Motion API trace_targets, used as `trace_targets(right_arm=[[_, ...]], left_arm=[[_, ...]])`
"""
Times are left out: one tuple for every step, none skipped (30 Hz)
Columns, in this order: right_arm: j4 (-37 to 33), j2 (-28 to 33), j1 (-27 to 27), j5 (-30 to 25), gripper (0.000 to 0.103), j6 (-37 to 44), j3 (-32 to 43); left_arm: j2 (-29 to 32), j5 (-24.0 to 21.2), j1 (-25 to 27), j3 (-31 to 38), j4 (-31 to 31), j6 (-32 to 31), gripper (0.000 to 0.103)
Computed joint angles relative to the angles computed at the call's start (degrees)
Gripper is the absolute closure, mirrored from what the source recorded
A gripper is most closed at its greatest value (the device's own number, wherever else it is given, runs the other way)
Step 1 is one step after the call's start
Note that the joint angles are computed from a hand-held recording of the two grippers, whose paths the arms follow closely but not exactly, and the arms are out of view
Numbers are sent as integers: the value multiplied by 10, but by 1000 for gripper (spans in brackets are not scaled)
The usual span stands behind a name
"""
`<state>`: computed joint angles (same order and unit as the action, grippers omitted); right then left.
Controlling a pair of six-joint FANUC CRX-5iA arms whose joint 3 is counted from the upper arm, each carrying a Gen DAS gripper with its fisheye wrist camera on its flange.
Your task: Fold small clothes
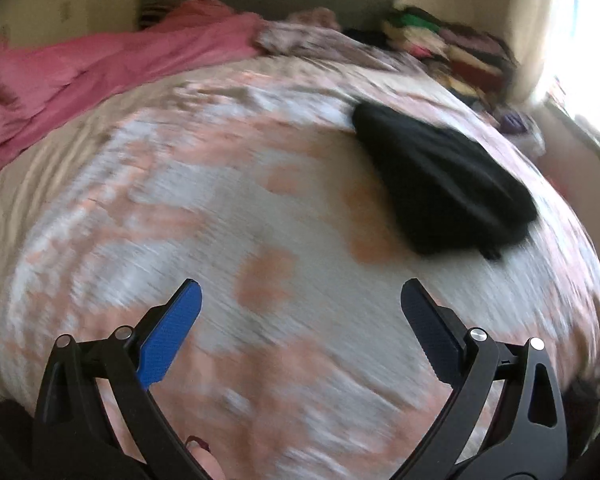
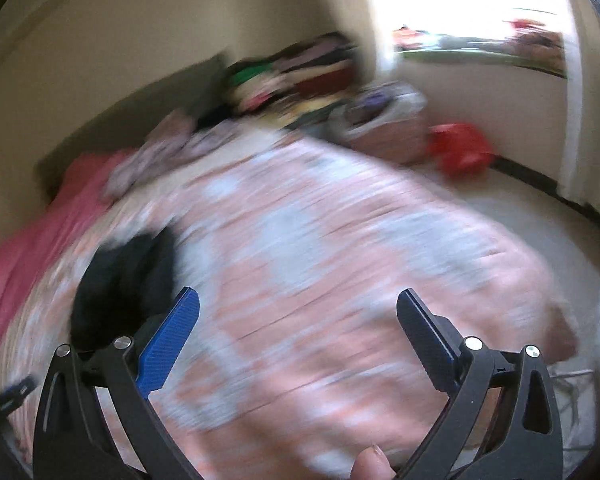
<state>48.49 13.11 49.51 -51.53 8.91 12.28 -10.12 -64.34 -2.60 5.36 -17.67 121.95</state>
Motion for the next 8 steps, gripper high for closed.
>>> trace_targets(right_arm=[[21, -19, -16, -11, 4, -35, -26], [42, -39, -36, -43, 4, -71, -52], [46, -51, -51, -70, 4, -91, -66], [45, -64, -66, -95, 4, -110, -82], [41, -78, -85, -129, 4, -126, -101], [35, -91, -105, -174, 4, -142, -119], [33, -96, -119, -203, 4, -147, -130], [33, -96, -119, -203, 4, -147, -130]], left_arm=[[-2, -9, 22, 5, -12, 4, 9], [-2, -23, 39, 11, -17, 3, 9], [-2, -37, 76, 16, -14, -5, 9], [-5, -45, 117, 16, -8, -16, 9], [-6, -57, 159, 17, -4, -26, 9], [-6, -66, 187, 21, -8, -30, 9], [-3, -80, 217, 28, -18, -30, 9], [0, -88, 249, 32, -22, -37, 9]])
